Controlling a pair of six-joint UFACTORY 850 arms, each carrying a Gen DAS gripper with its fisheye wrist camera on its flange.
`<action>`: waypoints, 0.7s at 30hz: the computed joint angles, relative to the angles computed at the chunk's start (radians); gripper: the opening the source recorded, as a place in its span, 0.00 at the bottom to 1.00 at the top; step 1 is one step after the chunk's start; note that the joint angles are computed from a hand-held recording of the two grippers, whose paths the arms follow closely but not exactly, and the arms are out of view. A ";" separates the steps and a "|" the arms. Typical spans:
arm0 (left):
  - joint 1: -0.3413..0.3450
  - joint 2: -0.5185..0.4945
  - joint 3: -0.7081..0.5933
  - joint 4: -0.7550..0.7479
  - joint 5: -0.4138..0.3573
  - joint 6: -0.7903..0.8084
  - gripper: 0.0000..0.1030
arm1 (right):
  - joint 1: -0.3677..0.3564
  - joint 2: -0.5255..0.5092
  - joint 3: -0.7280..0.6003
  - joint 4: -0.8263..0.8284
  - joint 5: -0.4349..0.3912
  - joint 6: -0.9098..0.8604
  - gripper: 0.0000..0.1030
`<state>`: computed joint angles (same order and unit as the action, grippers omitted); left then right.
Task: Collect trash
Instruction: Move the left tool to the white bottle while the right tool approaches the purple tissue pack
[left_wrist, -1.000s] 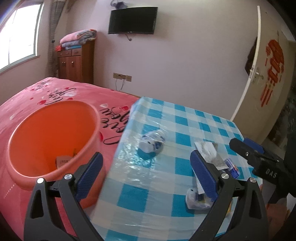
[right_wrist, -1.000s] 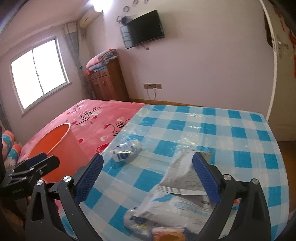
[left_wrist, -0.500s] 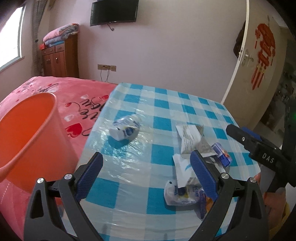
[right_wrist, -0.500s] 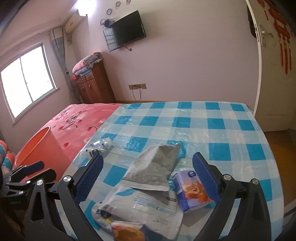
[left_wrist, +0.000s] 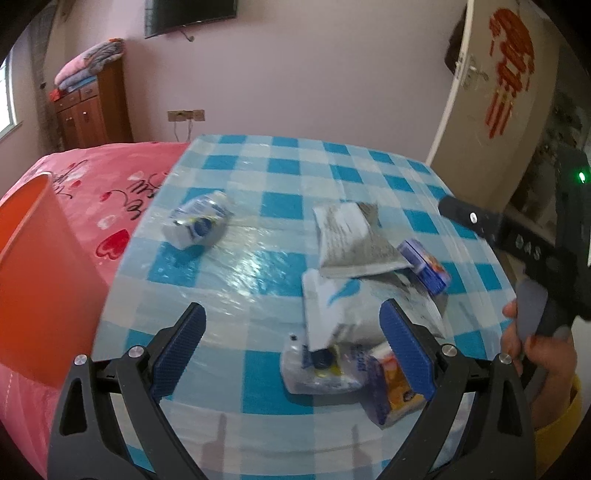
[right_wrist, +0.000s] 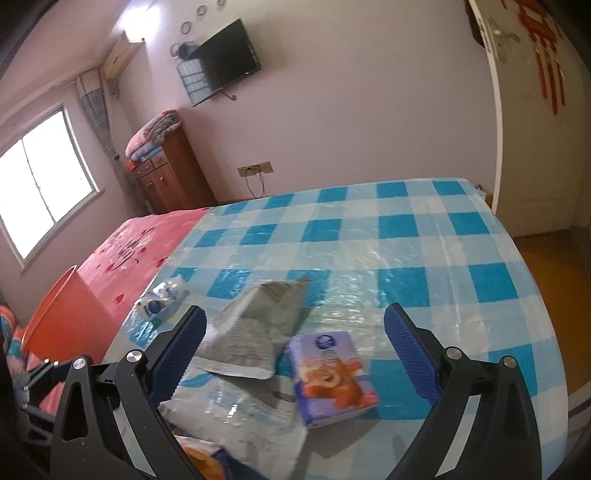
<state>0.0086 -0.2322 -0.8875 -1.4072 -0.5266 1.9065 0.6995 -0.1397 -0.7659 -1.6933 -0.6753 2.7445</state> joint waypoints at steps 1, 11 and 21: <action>-0.005 0.000 0.003 0.005 0.006 0.000 0.93 | -0.003 0.003 0.005 -0.001 0.001 0.004 0.93; -0.027 -0.030 -0.038 -0.069 0.076 0.063 0.93 | -0.070 0.008 0.071 -0.098 0.102 0.125 0.93; -0.082 -0.167 -0.218 -0.049 0.226 0.126 0.93 | -0.092 -0.026 0.067 -0.233 0.204 0.199 0.93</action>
